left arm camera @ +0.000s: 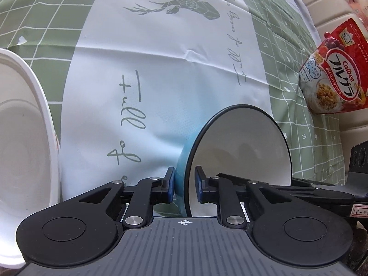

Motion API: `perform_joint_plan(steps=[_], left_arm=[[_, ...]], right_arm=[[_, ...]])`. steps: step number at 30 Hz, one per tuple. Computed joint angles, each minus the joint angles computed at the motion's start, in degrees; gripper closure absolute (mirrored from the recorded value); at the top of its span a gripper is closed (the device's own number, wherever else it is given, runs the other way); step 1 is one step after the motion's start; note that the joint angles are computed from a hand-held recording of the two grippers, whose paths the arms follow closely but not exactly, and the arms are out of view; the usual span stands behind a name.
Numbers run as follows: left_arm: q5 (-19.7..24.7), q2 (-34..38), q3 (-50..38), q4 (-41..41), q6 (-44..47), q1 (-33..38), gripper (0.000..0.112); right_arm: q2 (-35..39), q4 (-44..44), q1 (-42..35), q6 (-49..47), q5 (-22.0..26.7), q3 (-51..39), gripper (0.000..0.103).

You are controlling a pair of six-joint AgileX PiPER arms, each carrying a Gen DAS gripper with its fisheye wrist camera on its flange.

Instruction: Organize plates and bowls

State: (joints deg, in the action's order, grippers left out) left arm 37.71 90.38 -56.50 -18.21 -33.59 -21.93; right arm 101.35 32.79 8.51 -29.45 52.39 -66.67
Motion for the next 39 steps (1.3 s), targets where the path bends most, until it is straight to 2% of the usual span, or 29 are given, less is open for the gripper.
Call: perform_joint_plan(steps=[2, 4, 8, 14, 19, 21, 22, 24, 27, 28, 32, 35, 36, 37, 39], left_arm=[[-0.11, -0.9, 0.65, -2.61, 4.06, 2.13, 0.095], [0.62, -1.19, 0.57, -4.78, 7.48, 4.04, 0.095], [1.58, -1.07, 0.04, -7.34, 11.45, 5.88, 0.095], [2.02, -1.32, -0.85, -3.09, 7.98, 4.29, 0.096], [2.84, -1.59, -0.84, -2.68, 6.53, 4.89, 0.096], [3.08, -2.1, -0.82, -2.43, 6.11, 4.5, 0.095], [3.43, -2.15, -1.1, -1.71, 5.49, 3.99, 0.096], [4.99, -1.25, -2.49, 1.89, 2.41, 2.31, 0.096], [6.18, 0.92, -3.88, 5.32, -0.32, 0.25, 0.096], [5.73, 1.43, -3.68, 4.76, -0.16, 0.06, 0.096], [4.52, 4.18, -4.1, 3.12, 1.67, -0.48, 0.093], [3.87, 4.47, -3.36, 0.3, 3.05, 0.86, 0.092], [3.86, 4.45, -3.18, -0.51, 3.83, 1.25, 0.091], [3.86, 4.43, -3.07, -0.69, 4.22, 1.33, 0.091], [3.94, 4.26, -3.12, 0.17, 3.62, 0.84, 0.09]], right_arm=[[1.13, -0.52, 0.5, 0.21, 1.72, -1.58, 0.005], [2.36, -0.51, 0.78, 0.55, 3.2, -3.06, 0.0], [4.77, -2.34, 1.03, 4.21, 6.59, -7.09, 0.0], [7.96, -5.32, 2.2, 8.84, 11.67, -12.57, 0.0], [8.68, -5.14, 1.42, 3.99, 15.5, -14.75, 0.001], [4.77, -2.81, -0.3, 0.86, 11.75, -10.53, 0.002], [1.83, -3.25, -0.42, -0.42, 8.08, -7.62, 0.002], [-1.72, -5.71, 0.32, -0.21, 2.76, -4.11, 0.002], [-3.73, -10.77, 2.63, 3.22, -2.39, -0.9, 0.006], [-4.62, -12.42, 3.63, 4.1, -4.73, 0.64, 0.01], [-8.14, -11.25, 4.52, 1.58, -13.43, 6.53, 0.01], [-11.75, -10.22, 4.73, 3.95, -24.71, 12.14, 0.01], [-12.15, -11.28, 4.7, 5.46, -26.31, 12.47, 0.01], [-11.66, -13.51, 4.83, 7.97, -25.93, 11.48, 0.01], [-9.23, -13.25, 3.46, 6.92, -19.63, 7.29, 0.01]])
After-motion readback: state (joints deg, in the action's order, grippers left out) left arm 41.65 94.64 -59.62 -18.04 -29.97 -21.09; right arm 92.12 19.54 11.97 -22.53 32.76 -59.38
